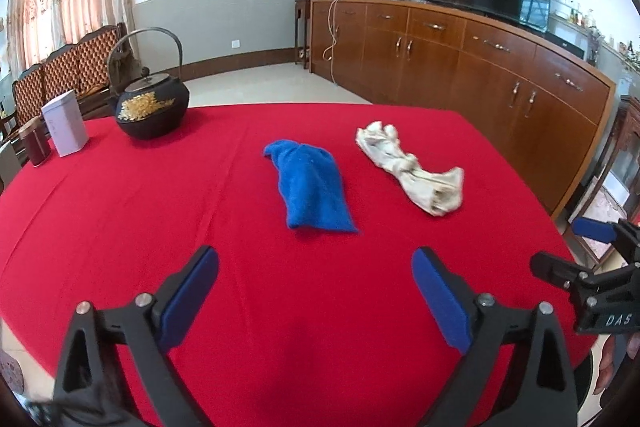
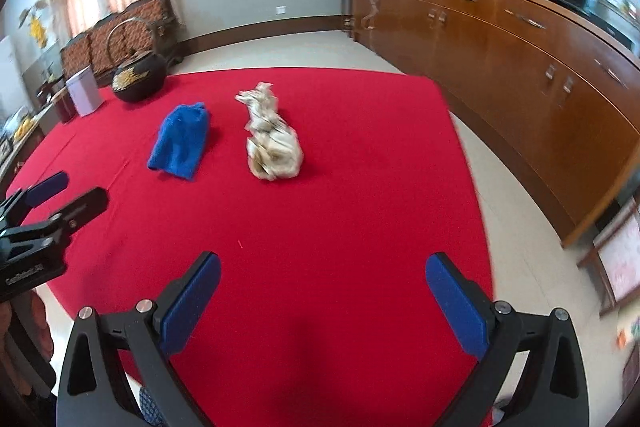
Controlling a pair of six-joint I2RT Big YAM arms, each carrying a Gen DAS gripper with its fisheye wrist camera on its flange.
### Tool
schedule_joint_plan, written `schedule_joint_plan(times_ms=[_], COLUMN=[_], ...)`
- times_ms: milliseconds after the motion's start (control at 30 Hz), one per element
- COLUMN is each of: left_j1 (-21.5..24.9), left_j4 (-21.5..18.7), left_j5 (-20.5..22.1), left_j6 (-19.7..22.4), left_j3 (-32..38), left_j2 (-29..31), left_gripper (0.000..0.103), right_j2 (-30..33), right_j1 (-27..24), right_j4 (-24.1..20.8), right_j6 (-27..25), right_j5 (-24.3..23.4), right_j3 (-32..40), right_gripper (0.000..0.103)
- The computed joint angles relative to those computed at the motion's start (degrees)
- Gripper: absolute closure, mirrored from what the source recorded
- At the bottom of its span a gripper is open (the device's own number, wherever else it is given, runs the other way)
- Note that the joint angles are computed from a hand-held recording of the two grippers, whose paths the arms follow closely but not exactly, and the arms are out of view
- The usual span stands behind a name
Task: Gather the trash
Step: 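Move both open tools back toward the table, then grasp the blue towel with the left tool while the right tool grasps the beige cloth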
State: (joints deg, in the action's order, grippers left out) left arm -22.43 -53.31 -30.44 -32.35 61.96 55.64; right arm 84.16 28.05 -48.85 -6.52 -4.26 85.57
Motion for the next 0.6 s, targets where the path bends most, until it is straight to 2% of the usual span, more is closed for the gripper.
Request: schedule_joint_plan(times_ms=[133,200,267,367,533,600], left_j1=[4.9,6.1,7.7,9.3,11.1,11.8], left_j4=[2.9,3.3,3.9,4.0,5.0,4.8], left_j5=[3.3,4.7,6.8,8.4,10.2,11.5], left_j6=[4.3,5.0,6.1,6.3,5.4,5.4], left_j3=[1.1,1.7,2.4,3.1,3.5,4.0], left_j2=[3.4,4.9,6.6,8.8,10.6,11.5], left_gripper=[0.008,0.010,0.012,0.015,0.016,0.019], right_j2=[5.9,9.2,12.3,16.0,19.7,21.0], right_j1=[1.5,2.1,2.5,2.7,2.9,3.1], right_j4=[-0.7,-1.5,-2.6,-4.2,-5.2,-6.0], right_j6=[-1.8,-2.6,-3.6,-4.5,-5.2,-5.6], right_j5=[0.5,0.0,0.1,-0.6,-2.2,-2.5], right_j3=[6.3,9.8,13.0,16.7,20.6,22.3], right_gripper=[0.000,0.001,0.010,0.022,0.024,0.027])
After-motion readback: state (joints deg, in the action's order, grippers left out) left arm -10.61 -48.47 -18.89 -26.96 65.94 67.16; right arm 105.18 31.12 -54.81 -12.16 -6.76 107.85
